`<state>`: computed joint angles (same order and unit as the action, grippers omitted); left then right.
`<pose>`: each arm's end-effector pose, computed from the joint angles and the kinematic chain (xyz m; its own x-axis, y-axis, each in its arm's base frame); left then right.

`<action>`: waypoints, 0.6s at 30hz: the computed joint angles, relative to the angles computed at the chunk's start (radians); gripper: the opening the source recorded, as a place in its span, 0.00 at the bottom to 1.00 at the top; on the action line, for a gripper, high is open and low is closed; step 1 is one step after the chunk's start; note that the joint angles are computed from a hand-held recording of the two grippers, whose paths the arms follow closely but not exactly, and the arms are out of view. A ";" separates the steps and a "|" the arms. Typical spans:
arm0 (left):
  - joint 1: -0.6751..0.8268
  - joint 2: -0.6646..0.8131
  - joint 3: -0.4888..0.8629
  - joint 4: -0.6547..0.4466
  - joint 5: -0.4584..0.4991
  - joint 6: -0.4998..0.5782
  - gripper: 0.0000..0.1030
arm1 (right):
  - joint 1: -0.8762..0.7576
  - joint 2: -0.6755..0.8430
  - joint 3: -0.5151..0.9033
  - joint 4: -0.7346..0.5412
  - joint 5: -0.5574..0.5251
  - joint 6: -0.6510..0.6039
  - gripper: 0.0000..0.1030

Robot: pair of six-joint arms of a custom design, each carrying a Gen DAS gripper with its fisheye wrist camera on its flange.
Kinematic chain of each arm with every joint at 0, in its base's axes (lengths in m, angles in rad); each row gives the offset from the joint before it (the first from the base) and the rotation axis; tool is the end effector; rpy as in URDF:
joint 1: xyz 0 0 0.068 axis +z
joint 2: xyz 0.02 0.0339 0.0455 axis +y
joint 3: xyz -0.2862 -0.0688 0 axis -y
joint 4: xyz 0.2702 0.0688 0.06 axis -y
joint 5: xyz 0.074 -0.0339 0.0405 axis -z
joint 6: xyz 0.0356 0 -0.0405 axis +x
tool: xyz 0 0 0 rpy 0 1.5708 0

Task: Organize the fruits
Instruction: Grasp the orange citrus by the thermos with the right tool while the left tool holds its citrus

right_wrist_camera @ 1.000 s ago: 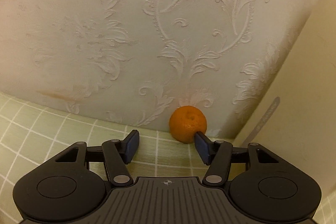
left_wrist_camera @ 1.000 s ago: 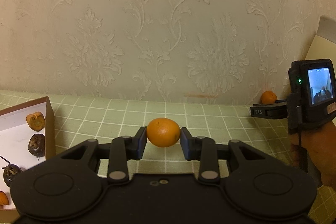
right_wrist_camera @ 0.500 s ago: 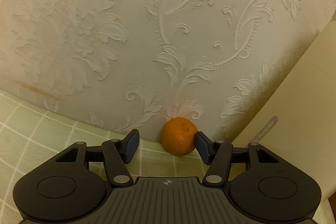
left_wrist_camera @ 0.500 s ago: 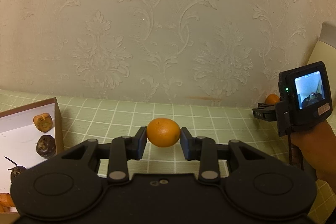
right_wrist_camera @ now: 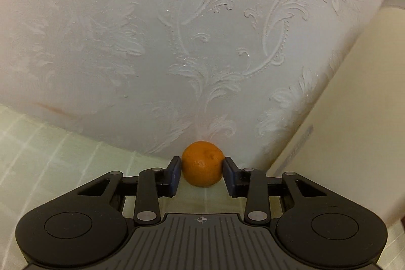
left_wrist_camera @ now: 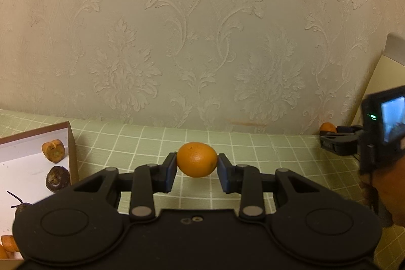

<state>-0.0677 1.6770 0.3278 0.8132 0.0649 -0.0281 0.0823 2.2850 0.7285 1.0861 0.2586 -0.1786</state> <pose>0.2617 -0.0201 0.0917 -0.5128 0.0067 -0.8585 0.1088 0.9924 -0.0573 0.3675 0.0212 0.0113 -0.4708 -0.2112 -0.8566 0.0651 0.9600 -0.2724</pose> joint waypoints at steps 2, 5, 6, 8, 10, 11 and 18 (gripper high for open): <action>0.000 -0.007 -0.005 0.000 0.005 -0.001 0.24 | -0.030 -0.019 -0.047 0.028 -0.106 0.012 0.35; -0.002 -0.020 -0.012 0.003 0.007 0.000 0.24 | -0.042 -0.023 -0.095 0.090 -0.155 -0.004 0.35; -0.002 -0.022 -0.015 0.005 0.006 0.001 0.24 | -0.046 -0.029 -0.098 0.081 -0.172 0.009 0.38; -0.001 -0.021 -0.015 0.005 0.003 0.002 0.24 | -0.046 -0.039 -0.097 0.062 -0.163 0.026 0.70; -0.001 -0.017 -0.014 0.005 -0.003 0.003 0.24 | -0.023 -0.051 -0.135 0.102 -0.165 0.063 0.74; 0.000 -0.013 -0.011 0.004 -0.004 0.002 0.24 | -0.027 -0.052 -0.124 0.073 -0.177 0.072 0.73; -0.013 0.000 0.000 0.000 -0.010 0.004 0.24 | -0.061 -0.094 -0.083 -0.081 -0.258 0.136 0.41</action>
<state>-0.0809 1.6775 0.3278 0.8129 0.0544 -0.0240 0.0217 2.1909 0.6451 1.0051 0.0007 -0.0424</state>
